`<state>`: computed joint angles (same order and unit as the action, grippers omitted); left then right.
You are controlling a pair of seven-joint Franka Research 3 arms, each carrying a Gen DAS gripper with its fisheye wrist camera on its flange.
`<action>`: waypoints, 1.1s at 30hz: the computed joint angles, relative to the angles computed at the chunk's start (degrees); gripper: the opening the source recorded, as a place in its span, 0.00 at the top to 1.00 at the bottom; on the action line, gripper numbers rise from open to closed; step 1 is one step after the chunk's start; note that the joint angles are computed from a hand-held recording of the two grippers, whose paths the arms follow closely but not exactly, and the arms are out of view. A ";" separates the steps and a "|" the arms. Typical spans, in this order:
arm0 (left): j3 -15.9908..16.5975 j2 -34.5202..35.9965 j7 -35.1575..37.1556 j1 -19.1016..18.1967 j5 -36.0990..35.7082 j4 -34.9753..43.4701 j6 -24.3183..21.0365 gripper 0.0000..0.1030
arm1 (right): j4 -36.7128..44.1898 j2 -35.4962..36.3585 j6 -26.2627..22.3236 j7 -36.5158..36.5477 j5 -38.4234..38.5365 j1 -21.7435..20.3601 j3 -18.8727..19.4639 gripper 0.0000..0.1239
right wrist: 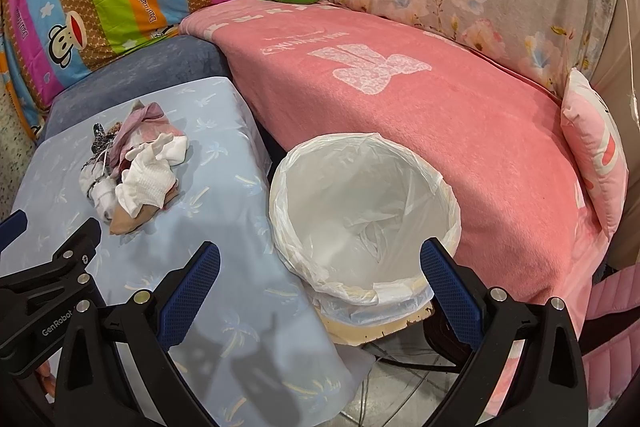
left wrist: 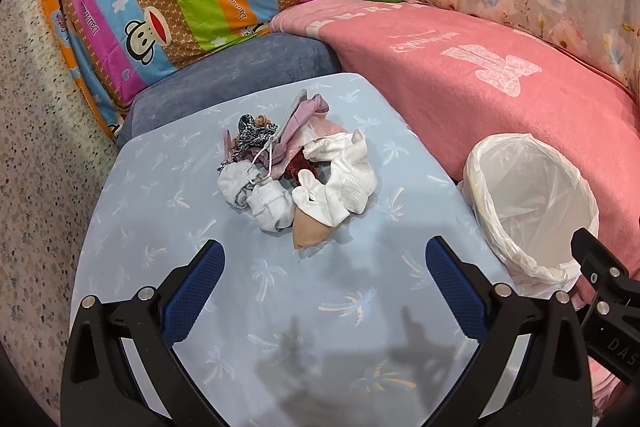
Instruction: Organize soft objects
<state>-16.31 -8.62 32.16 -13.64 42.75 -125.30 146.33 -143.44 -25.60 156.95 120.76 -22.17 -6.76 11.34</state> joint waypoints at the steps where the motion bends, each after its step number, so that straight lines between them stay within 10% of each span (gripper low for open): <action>1: 0.01 -0.06 -0.07 0.02 0.12 -0.09 0.09 0.07 | 0.05 0.08 0.02 0.09 -0.06 -0.05 0.03 0.21; 33: 0.94 0.96 3.36 0.12 -1.89 -0.10 3.32 0.07 | 0.56 0.97 1.87 3.16 -1.05 -1.31 1.06 0.21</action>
